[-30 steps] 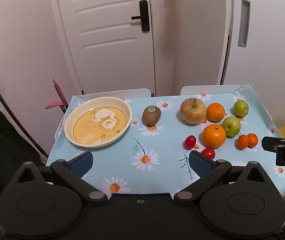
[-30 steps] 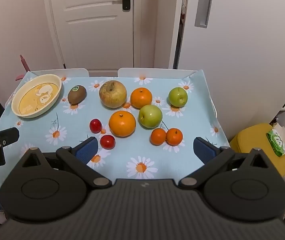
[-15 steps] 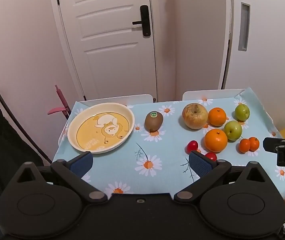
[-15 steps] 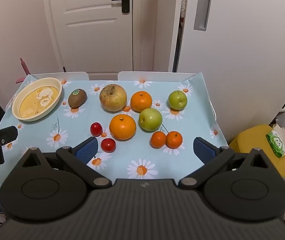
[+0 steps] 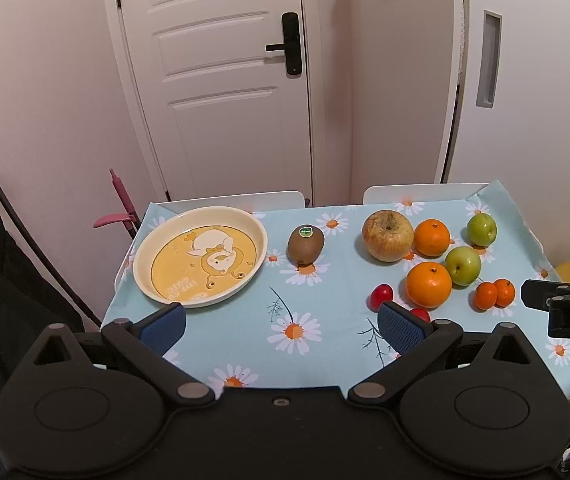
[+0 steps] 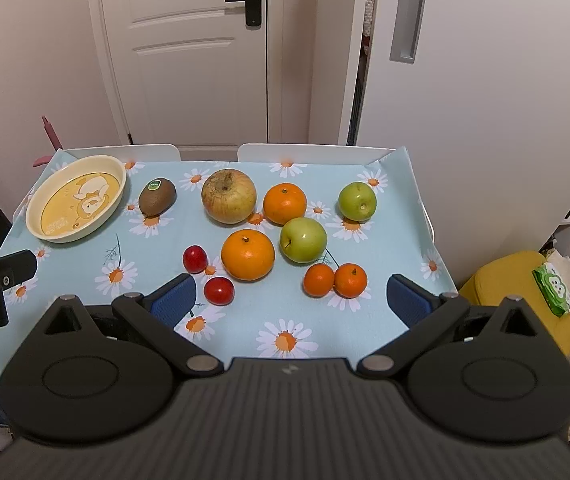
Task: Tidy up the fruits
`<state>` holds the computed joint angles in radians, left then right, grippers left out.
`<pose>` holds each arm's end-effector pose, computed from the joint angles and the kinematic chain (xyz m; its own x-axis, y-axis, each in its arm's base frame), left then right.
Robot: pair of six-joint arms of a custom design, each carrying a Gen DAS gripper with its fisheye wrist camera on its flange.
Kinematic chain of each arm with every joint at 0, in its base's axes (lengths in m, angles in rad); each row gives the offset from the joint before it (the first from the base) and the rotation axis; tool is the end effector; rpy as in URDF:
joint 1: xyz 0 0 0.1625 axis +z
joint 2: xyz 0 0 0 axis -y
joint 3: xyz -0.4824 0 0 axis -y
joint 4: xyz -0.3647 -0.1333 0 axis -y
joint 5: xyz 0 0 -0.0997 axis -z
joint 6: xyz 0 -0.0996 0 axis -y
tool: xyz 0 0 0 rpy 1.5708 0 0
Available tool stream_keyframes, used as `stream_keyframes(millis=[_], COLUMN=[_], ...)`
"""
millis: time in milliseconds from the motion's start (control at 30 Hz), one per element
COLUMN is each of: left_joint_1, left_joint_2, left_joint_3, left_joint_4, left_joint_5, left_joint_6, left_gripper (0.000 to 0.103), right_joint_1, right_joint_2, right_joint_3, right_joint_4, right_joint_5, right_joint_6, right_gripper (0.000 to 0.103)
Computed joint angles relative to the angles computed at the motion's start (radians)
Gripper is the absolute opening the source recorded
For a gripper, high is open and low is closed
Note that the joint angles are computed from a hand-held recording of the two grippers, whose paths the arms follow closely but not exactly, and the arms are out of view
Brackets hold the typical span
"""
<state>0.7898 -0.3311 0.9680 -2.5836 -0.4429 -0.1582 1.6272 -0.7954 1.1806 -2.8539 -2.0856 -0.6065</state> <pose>-0.4453 -0.7664 0.0993 -0.6343 -0.0388 -0.7721 0.5619 0.6628 -0.4949 0.1295 -0.7996 0.3939 -0.7118 -0.0791 0.6979 -0.5366 0.7024 -0.4676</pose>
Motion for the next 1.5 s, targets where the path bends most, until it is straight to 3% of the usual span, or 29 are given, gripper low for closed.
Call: stream_keyframes(millis=[1500], left_joint_1=[0.003], left_joint_2=[0.028], left_joint_3=[-0.055], left_joint_4=[-0.022], left_joint_5=[-0.014], left_joint_6=[0.049], left_gripper=[0.103], right_joint_1=[-0.004], right_joint_2=[0.007], right_joint_3=[-0.018], right_joint_4=[0.012], right_joint_5=[-0.001], right_joint_6=[0.006], right_gripper=[0.103])
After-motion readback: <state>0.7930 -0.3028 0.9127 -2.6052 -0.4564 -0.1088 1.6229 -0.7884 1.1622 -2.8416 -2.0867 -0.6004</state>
